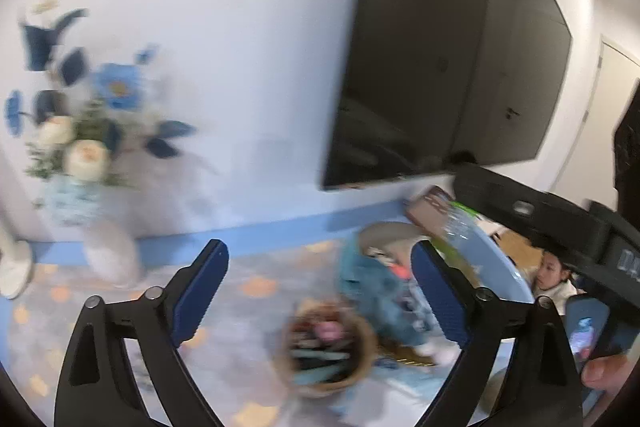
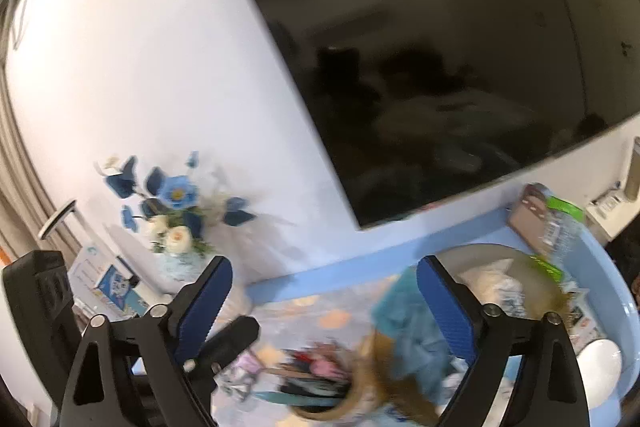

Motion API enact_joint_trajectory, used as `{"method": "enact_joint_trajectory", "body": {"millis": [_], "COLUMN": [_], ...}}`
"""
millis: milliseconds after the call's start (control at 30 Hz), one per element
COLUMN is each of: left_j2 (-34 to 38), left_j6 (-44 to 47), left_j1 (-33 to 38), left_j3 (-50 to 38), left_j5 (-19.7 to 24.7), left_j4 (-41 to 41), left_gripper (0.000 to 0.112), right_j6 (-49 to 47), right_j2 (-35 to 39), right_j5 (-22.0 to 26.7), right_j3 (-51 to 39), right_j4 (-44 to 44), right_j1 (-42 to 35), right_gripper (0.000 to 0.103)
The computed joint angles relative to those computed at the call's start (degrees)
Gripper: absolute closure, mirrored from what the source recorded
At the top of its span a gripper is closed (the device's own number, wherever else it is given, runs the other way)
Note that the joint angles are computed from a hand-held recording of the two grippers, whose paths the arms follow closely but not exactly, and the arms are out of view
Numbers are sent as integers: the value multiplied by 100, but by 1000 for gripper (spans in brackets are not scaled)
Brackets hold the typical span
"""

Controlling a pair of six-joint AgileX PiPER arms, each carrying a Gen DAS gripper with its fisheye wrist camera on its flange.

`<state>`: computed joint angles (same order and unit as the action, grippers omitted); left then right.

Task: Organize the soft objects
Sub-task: 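Move both open tools back over the table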

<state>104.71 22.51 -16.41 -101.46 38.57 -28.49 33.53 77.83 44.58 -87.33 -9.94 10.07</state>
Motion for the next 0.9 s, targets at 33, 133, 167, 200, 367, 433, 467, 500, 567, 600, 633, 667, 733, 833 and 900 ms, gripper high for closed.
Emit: {"method": "enact_joint_trajectory", "body": {"millis": [33, 133, 167, 200, 367, 433, 467, 500, 567, 600, 633, 667, 733, 833, 900], "left_j2": [-45, -69, -21, 54, 519, 648, 659, 744, 850, 891, 961, 1046, 1231, 1426, 1608], "left_j6": [127, 431, 551, 660, 1061, 1366, 1517, 1719, 1954, 2071, 2174, 2247, 2496, 2637, 2722], "left_j1": [204, 833, 1072, 1304, 2146, 2421, 2524, 2641, 2743, 2791, 2809, 2811, 2779, 2671, 2623], "left_j3": [26, 17, -41, -120, -405, -320, -193, -77, 136, 292, 445, 536, 797, 1032, 1081], "left_j5": [25, 90, 168, 256, 573, 579, 551, 531, 491, 466, 409, 354, 172, -81, -117], "left_j4": [-88, -295, -391, -481, -757, -941, -1039, -1190, -1381, -1457, -1501, -1518, -1607, -1577, -1569], "left_gripper": [16, 14, 14, 13, 13, 13, 13, 13, 13, 12, 12, 12, 12, 12, 12], "right_j6": [190, 525, 552, 571, 595, 587, 573, 599, 629, 600, 559, 528, 359, 252, 265], "right_j2": [49, 361, 447, 575, 1222, 1484, 1609, 1777, 2099, 2283, 2421, 2625, 2992, 3381, 3623], "right_j5": [10, 53, 70, 118, 132, 25, 7, 3, -75, -98, -150, -188, -223, -246, -308], "right_j3": [-73, -454, -542, -688, -1277, -1393, -1449, -1528, -1615, -1702, -1710, -1768, -1890, -1979, -1963], "right_j4": [-184, -481, -508, -530, -546, -738, -774, -814, -744, -632, -488, -335, -6, 212, 236], "right_j1": [206, 778, 887, 1011, 1605, 1889, 1975, 2068, 2137, 2152, 2139, 2122, 2088, 2030, 1982], "right_gripper": [7, 6, 6, 6, 6, 5, 2, 0, 0, 0, 0, 0, 0, 0, 0]}}
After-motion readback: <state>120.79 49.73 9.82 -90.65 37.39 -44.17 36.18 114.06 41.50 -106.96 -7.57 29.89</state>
